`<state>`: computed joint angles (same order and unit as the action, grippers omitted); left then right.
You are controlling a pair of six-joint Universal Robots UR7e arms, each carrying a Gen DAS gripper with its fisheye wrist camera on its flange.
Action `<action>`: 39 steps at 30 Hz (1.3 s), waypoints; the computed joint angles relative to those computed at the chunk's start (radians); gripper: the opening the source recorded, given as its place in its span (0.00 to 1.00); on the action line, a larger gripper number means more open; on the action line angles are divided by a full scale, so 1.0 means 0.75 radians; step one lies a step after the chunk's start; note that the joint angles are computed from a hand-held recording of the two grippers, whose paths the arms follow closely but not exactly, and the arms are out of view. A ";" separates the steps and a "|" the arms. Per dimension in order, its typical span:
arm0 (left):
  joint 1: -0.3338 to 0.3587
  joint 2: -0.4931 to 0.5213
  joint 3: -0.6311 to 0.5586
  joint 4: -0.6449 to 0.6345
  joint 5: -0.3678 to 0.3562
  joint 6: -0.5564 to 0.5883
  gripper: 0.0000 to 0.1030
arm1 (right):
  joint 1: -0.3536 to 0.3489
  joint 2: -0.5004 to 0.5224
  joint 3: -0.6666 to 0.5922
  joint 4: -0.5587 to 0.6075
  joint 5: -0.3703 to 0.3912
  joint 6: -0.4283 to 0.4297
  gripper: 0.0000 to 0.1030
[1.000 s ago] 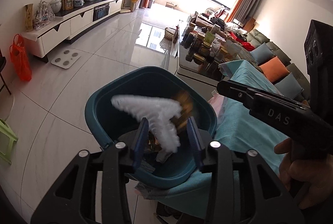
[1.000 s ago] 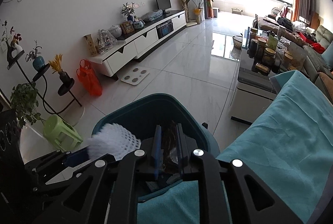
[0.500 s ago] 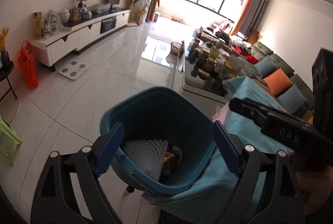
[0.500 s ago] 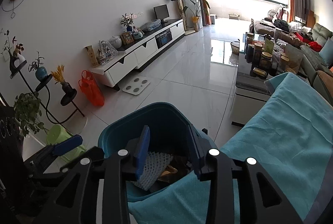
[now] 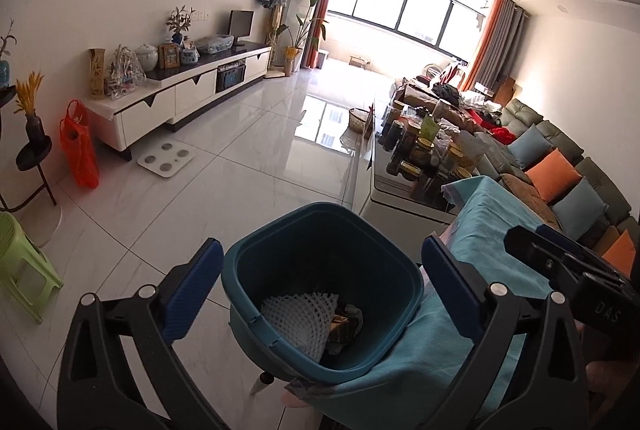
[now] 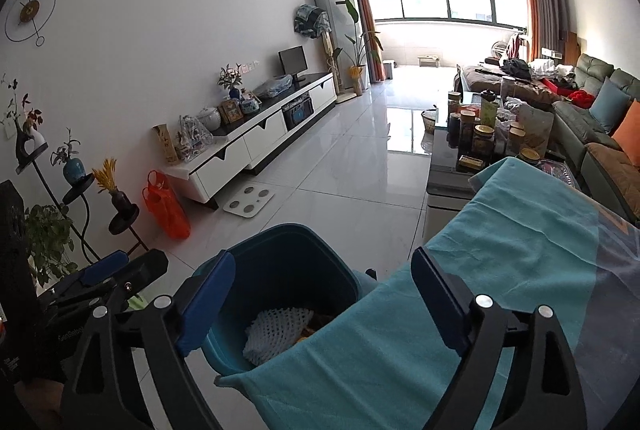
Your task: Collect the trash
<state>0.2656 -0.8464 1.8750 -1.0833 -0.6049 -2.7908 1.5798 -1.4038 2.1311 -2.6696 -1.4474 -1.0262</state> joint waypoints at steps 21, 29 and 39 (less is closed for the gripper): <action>0.014 0.337 -0.471 0.126 0.288 0.296 0.95 | -0.312 -0.323 0.011 -0.048 0.258 -0.031 0.93; 0.059 0.431 -0.527 -0.321 0.401 0.801 0.95 | -0.459 -0.394 -0.004 -0.081 0.329 -0.017 0.93; 0.086 0.551 -0.514 -1.119 0.431 1.556 0.95 | -0.685 -0.477 -0.006 -0.186 0.377 -0.003 0.93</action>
<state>0.3298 -0.4329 1.4895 -1.9224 -0.2820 -1.6235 1.0659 -1.7615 2.1263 -2.8089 -1.1646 -1.0288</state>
